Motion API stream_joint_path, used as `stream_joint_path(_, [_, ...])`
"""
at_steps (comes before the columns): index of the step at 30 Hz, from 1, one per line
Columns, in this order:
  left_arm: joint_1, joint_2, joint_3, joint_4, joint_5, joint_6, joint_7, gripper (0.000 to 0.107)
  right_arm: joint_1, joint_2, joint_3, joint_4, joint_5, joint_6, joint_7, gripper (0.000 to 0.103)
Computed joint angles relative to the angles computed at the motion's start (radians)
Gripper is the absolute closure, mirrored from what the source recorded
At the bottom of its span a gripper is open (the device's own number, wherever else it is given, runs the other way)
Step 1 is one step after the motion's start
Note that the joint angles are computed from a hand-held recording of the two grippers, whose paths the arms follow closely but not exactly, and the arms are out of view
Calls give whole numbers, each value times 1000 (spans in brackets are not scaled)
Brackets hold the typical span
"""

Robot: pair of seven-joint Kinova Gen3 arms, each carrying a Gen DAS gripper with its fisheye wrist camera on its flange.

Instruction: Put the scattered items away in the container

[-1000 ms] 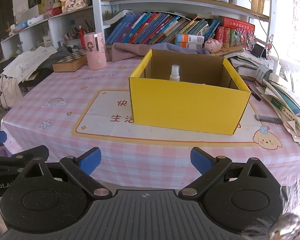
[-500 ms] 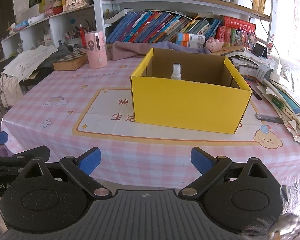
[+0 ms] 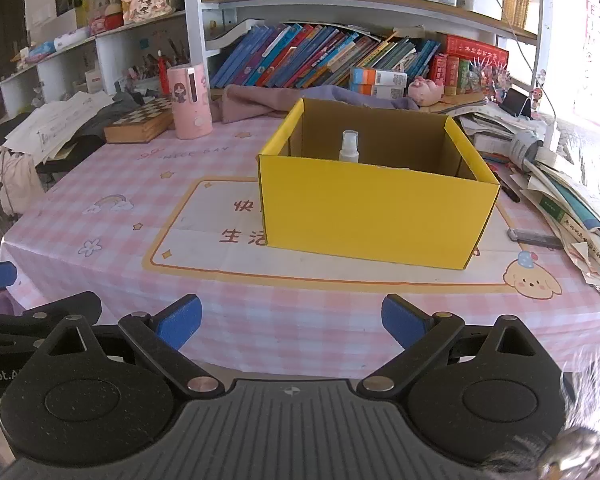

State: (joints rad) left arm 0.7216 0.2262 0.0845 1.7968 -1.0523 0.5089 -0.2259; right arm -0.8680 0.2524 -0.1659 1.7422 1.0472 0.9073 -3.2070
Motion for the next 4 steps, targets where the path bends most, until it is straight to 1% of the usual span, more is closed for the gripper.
stream_joint_path(4, [-1, 0, 2, -4, -1, 2, -8, 4, 2, -2, 0, 1, -2, -1, 3, 6])
